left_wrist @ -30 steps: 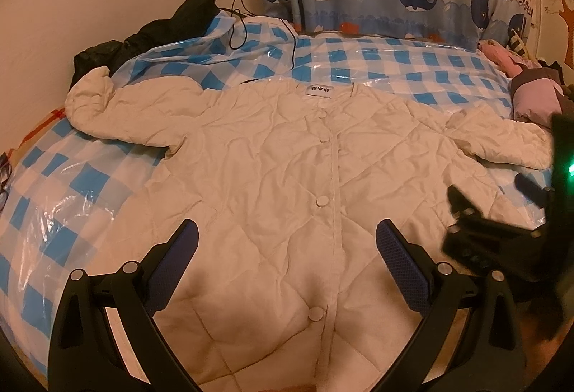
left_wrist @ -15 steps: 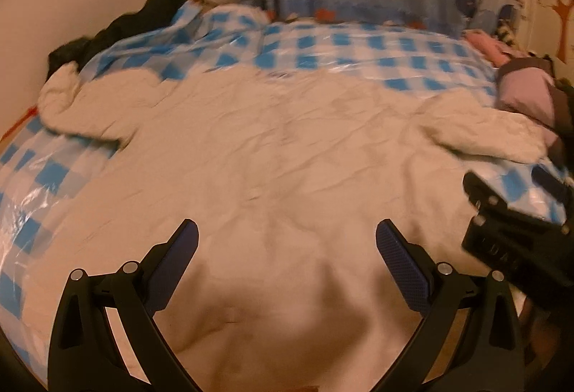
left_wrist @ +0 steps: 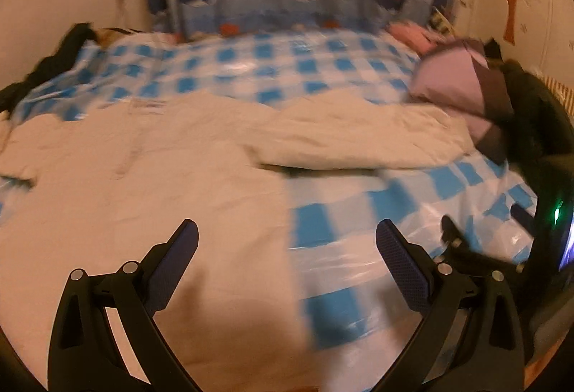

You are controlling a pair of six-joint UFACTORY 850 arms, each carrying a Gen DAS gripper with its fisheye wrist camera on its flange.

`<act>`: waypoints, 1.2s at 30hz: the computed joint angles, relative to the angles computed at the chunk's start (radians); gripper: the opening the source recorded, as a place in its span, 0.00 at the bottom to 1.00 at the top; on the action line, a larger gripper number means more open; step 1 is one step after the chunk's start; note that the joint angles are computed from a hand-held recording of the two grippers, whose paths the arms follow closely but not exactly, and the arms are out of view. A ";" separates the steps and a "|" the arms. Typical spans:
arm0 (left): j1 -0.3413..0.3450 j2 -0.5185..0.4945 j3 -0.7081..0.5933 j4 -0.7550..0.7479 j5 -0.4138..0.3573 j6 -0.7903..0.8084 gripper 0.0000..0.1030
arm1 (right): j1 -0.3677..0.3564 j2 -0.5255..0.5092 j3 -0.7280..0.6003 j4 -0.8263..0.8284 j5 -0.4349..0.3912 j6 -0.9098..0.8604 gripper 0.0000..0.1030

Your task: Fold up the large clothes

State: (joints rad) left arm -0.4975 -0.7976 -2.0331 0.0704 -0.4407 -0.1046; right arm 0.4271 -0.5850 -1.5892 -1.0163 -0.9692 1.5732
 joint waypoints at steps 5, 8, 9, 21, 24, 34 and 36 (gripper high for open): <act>-0.073 -0.254 -0.319 0.095 -0.187 -0.125 0.93 | -0.081 0.061 0.123 0.166 0.121 0.106 0.95; -0.079 -0.323 -0.372 0.143 -0.231 -0.179 0.93 | -0.078 0.025 0.076 0.216 0.050 0.041 0.94; -0.068 -0.328 -0.371 0.077 -0.229 -0.151 0.93 | -0.075 0.010 0.056 0.222 0.023 0.018 0.94; -0.057 -0.318 -0.361 0.060 -0.244 -0.113 0.93 | -0.080 -0.028 0.014 0.248 -0.009 -0.060 0.94; -0.047 -0.249 -0.282 0.007 -0.185 -0.063 0.92 | -0.062 0.052 0.090 0.151 0.062 0.076 0.94; 0.101 0.113 0.135 0.049 0.061 0.062 0.92 | 0.091 -0.008 -0.157 0.010 0.014 0.012 0.94; 0.144 0.118 0.142 0.084 0.035 0.031 0.92 | 0.083 -0.049 -0.197 0.059 0.072 -0.025 0.94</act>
State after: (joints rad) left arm -0.3533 -0.6797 -1.8908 0.1541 -0.4053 -0.0737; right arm 0.5104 -0.6341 -1.7862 -0.9577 -0.8976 1.5481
